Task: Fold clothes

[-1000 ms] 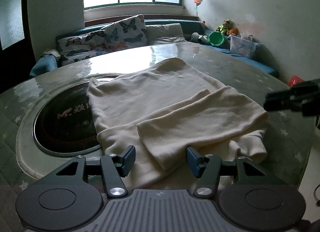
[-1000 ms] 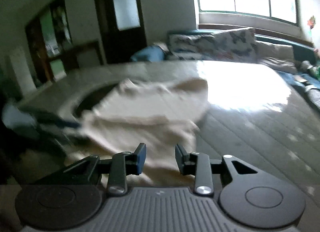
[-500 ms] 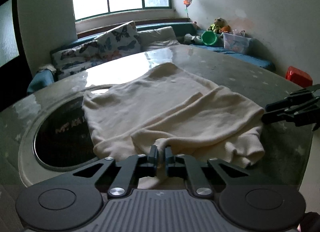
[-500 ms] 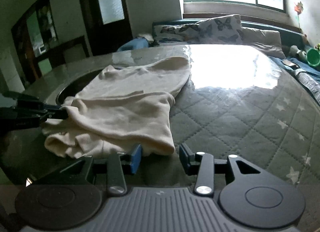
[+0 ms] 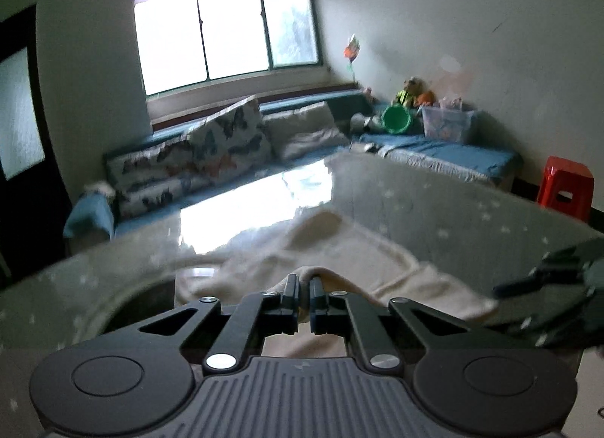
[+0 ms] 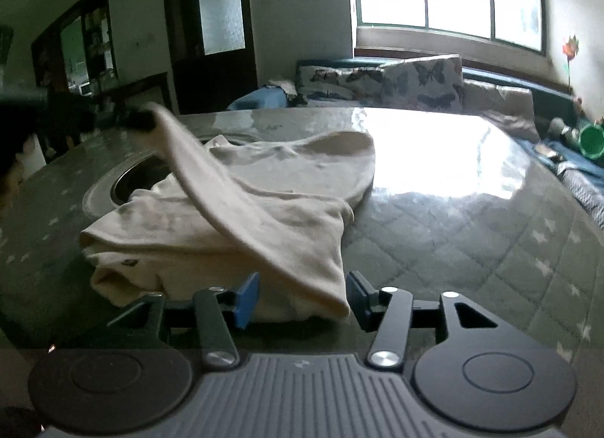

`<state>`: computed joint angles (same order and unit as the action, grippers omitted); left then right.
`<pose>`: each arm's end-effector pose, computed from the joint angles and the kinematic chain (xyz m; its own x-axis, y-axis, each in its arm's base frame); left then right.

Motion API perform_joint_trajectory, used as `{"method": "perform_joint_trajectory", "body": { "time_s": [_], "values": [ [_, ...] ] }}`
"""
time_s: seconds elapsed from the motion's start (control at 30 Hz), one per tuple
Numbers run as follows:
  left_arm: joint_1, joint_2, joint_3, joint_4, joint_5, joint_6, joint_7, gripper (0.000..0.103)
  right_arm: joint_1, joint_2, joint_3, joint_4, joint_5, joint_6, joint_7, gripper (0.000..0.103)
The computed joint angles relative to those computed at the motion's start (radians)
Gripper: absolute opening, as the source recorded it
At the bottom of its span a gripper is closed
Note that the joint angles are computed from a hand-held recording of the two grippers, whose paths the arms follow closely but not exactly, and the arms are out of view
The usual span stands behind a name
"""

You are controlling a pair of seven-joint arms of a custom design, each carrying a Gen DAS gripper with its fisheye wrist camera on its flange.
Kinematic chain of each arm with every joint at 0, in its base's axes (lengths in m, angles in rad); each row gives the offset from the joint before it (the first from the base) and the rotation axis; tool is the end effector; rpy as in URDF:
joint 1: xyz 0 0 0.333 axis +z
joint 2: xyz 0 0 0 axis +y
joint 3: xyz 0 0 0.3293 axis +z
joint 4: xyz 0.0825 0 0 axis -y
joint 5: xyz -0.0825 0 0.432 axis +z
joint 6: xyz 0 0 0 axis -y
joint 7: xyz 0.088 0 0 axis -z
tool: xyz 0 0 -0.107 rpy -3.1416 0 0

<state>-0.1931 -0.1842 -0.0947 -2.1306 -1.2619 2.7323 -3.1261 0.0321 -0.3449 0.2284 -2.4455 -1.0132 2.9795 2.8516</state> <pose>0.5668 -0.1329 0.5522 -0.7033 -0.6966 -0.1418 -0.2349 0.4160 -0.8785 0.4713 0.1923 0.4857 -0.0212 -0.9974 -0.0687 -0.5669 0.0686 -0.8209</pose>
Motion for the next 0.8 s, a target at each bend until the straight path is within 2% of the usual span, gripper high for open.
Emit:
{"method": "perform_joint_trajectory", "body": {
  "time_s": [0.1,0.17,0.3,0.47,0.67,0.8],
  "values": [
    [-0.010,0.004,-0.002,0.030,-0.032,-0.004,0.032,0.006,-0.031,0.025,0.031,0.033,-0.067,-0.011,0.058,0.054],
    [-0.013,0.007,-0.004,0.048,-0.049,-0.006,0.044,0.006,-0.028,0.043,0.034,0.055,-0.112,-0.040,0.089,0.054],
    [-0.015,0.006,-0.004,0.073,-0.090,-0.026,0.071,0.006,0.006,0.077,0.013,0.087,-0.175,-0.081,0.129,0.054],
    [-0.018,0.000,-0.007,0.087,-0.136,-0.031,0.112,0.006,0.051,0.096,0.006,0.118,-0.279,-0.213,0.189,0.055],
    [-0.012,0.009,-0.011,0.098,-0.144,-0.039,0.107,0.006,0.110,0.100,-0.054,0.116,-0.283,-0.237,0.199,0.056],
    [-0.013,0.009,-0.015,0.097,-0.147,-0.041,0.107,0.006,0.128,0.133,-0.060,0.151,-0.348,-0.258,0.230,0.061]
  ]
}}
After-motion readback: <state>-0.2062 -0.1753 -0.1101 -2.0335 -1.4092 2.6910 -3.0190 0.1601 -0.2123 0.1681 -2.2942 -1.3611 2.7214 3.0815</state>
